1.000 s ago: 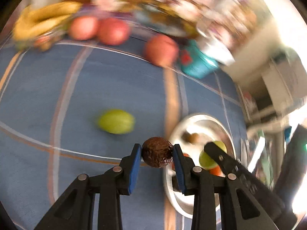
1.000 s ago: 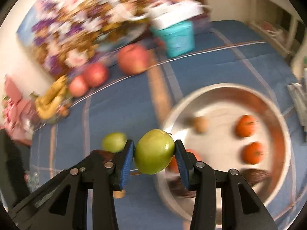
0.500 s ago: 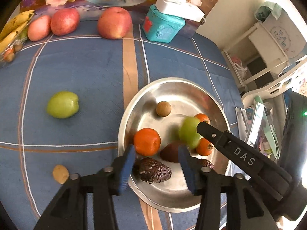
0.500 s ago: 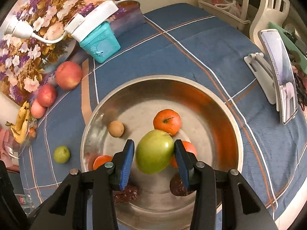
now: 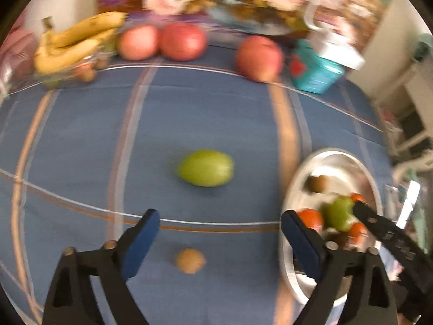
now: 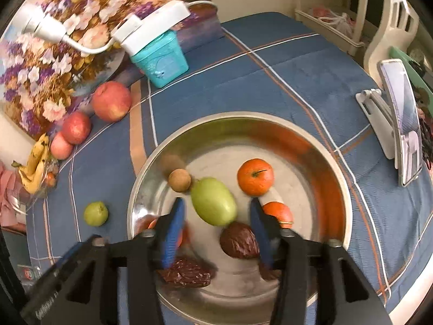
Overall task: Organize fruits
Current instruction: 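Move both grippers back toward the last green fruit and small kiwi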
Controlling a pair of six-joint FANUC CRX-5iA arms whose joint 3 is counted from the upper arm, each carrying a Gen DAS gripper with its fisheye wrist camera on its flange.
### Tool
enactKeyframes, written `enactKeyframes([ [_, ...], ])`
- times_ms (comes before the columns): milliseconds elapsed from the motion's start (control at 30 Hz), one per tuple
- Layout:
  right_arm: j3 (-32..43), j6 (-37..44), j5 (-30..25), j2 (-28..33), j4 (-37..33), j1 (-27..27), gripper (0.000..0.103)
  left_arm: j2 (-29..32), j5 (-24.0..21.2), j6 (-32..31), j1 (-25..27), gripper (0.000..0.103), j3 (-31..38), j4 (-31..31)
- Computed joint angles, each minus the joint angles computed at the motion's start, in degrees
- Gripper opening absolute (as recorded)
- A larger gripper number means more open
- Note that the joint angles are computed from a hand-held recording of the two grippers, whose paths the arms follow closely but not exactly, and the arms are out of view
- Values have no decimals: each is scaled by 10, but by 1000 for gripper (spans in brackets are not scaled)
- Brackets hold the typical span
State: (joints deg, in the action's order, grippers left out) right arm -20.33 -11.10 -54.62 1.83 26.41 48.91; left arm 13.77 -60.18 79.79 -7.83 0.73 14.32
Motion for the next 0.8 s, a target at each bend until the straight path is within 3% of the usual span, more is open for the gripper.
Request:
enactKeyframes([
  [100,10,7,-6,10,3,3,71,-1,11,48,6,103,8,-53],
  [167,17,12,-11,19,13,7,84,-5,17,70,11,103,9,-77],
  [267,23,22,-14,28,29,14,87,-11,25,102,15,103,12,-118],
  [367,30,28,-17,39,49,22,98,-16,33,116,21,103,12,-137],
  [800,93,98,4,94,61,49,98,-24,18,117,38,103,34,-184],
])
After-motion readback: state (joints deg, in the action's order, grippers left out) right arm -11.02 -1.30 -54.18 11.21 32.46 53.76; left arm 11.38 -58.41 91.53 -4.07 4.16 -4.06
